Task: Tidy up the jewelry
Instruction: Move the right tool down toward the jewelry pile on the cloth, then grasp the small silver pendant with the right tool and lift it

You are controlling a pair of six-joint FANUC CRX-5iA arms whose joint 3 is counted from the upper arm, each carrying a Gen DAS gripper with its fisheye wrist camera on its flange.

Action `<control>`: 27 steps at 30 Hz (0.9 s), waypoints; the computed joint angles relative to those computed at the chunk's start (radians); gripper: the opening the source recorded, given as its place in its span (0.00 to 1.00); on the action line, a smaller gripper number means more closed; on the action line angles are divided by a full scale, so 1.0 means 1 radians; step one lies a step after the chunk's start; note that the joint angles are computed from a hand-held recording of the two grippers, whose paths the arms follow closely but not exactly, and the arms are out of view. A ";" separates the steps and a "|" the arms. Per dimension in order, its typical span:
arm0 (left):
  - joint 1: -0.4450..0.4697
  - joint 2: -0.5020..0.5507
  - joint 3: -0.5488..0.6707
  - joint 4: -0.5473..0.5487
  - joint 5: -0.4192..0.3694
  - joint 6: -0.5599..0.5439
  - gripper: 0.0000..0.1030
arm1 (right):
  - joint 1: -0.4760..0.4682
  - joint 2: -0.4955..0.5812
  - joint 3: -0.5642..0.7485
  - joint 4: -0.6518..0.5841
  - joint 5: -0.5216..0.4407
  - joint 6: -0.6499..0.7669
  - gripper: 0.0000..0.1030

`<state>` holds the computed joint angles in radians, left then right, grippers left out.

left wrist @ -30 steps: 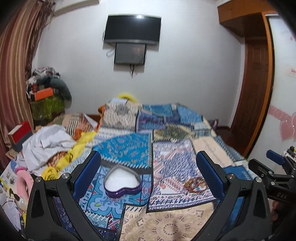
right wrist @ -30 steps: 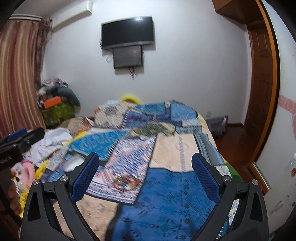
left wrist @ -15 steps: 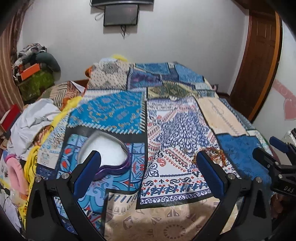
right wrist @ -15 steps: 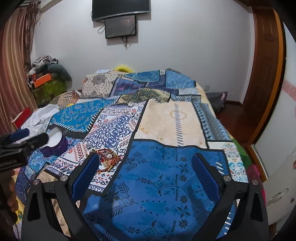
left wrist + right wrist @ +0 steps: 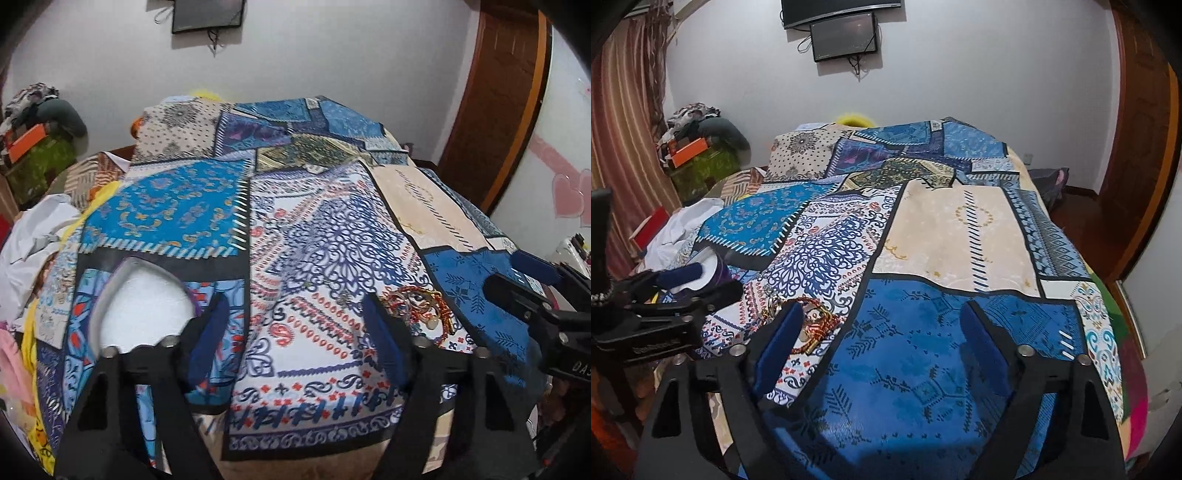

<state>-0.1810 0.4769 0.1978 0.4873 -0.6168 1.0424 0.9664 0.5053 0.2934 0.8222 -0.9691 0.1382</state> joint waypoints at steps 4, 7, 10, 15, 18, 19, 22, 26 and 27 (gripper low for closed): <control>-0.001 0.034 0.027 0.053 -0.053 -0.052 0.36 | -0.010 0.003 0.007 -0.027 0.040 0.030 0.63; -0.003 0.052 0.033 0.106 -0.079 -0.105 0.25 | -0.014 0.005 0.012 -0.047 0.067 0.054 0.54; -0.008 0.056 0.026 0.139 -0.083 -0.142 0.21 | -0.017 0.010 0.019 -0.062 0.083 0.078 0.48; -0.015 0.073 0.047 0.132 -0.084 -0.130 0.18 | -0.020 0.011 0.021 -0.077 0.107 0.095 0.40; -0.016 0.077 0.049 0.135 -0.076 -0.127 0.08 | -0.020 0.012 0.026 -0.085 0.113 0.103 0.36; -0.015 0.075 0.039 0.153 -0.071 -0.139 0.08 | -0.020 0.012 0.028 -0.090 0.117 0.106 0.35; -0.009 0.058 0.009 0.184 -0.061 -0.164 0.08 | -0.019 0.013 0.035 -0.104 0.128 0.118 0.32; 0.001 0.025 -0.035 0.206 -0.044 -0.185 0.08 | -0.011 0.023 0.059 -0.116 0.139 0.146 0.31; 0.004 0.016 -0.047 0.214 -0.040 -0.194 0.08 | -0.010 0.027 0.066 -0.122 0.141 0.158 0.31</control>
<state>-0.1770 0.4931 0.1504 0.7015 -0.6571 0.8485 0.9561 0.5322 0.3597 0.7004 -0.8282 0.2961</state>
